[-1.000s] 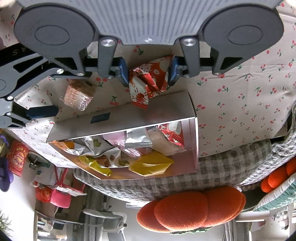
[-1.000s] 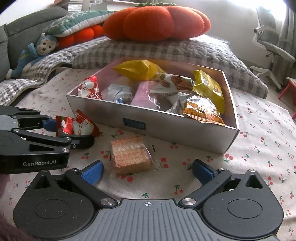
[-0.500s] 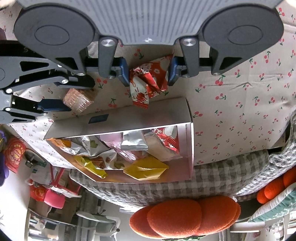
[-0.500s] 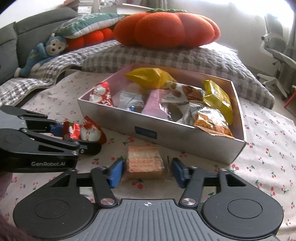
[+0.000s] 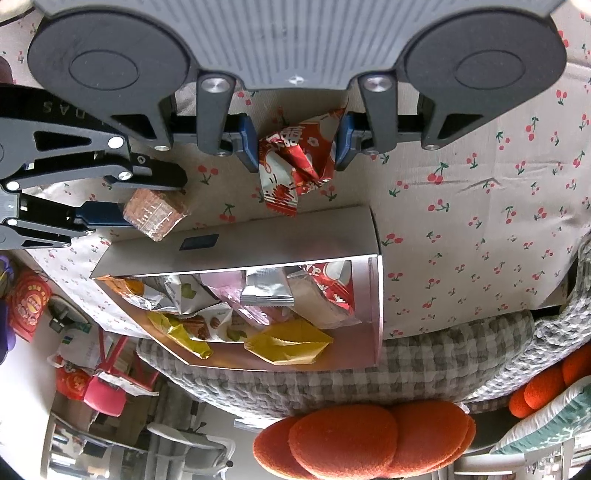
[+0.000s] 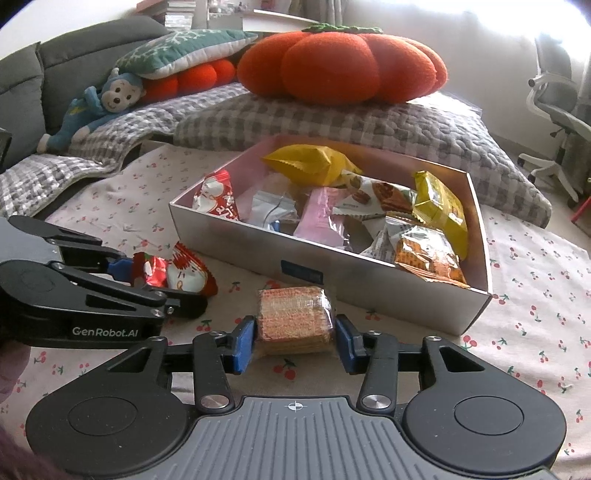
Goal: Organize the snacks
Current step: 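Carry the red candy and wafer cake over the pink box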
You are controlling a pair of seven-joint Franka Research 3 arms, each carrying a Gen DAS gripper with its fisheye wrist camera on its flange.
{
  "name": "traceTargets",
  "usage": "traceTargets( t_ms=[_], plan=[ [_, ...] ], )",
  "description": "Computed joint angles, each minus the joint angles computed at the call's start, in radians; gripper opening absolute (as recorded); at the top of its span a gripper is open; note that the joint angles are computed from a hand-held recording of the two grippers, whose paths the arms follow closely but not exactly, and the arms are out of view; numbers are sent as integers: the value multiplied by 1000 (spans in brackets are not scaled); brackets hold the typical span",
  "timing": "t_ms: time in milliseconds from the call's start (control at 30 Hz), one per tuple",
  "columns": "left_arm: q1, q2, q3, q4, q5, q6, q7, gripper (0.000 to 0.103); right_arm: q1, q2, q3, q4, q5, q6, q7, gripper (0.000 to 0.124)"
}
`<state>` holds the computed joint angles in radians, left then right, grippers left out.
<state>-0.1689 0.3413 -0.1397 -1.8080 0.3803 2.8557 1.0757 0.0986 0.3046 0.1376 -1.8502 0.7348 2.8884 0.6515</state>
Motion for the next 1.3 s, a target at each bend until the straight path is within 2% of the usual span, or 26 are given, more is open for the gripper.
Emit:
traceTargets(
  t_ms=[500,633,867,1100,1300],
  plan=[
    [4,-22,-10,-13,-20,-9,3,38,7,-22,-16,-6,-17,-27,42,44],
    [10,-31,-21,-16,-45,-19,7,38,29,-29,-46,-8,-85,-48,111,44],
    [15,-51,-31,-22,-79,-29,14,38,21,-46,-50,-2,-99,-81,159,44],
    [18,-76,-31,-32,-101,-21,-2,38,12,-73,-48,-1,-66,-108,162,44],
    [13,-91,-17,-38,-85,40,-42,38,6,-89,-47,12,3,-119,150,44]
  ],
)
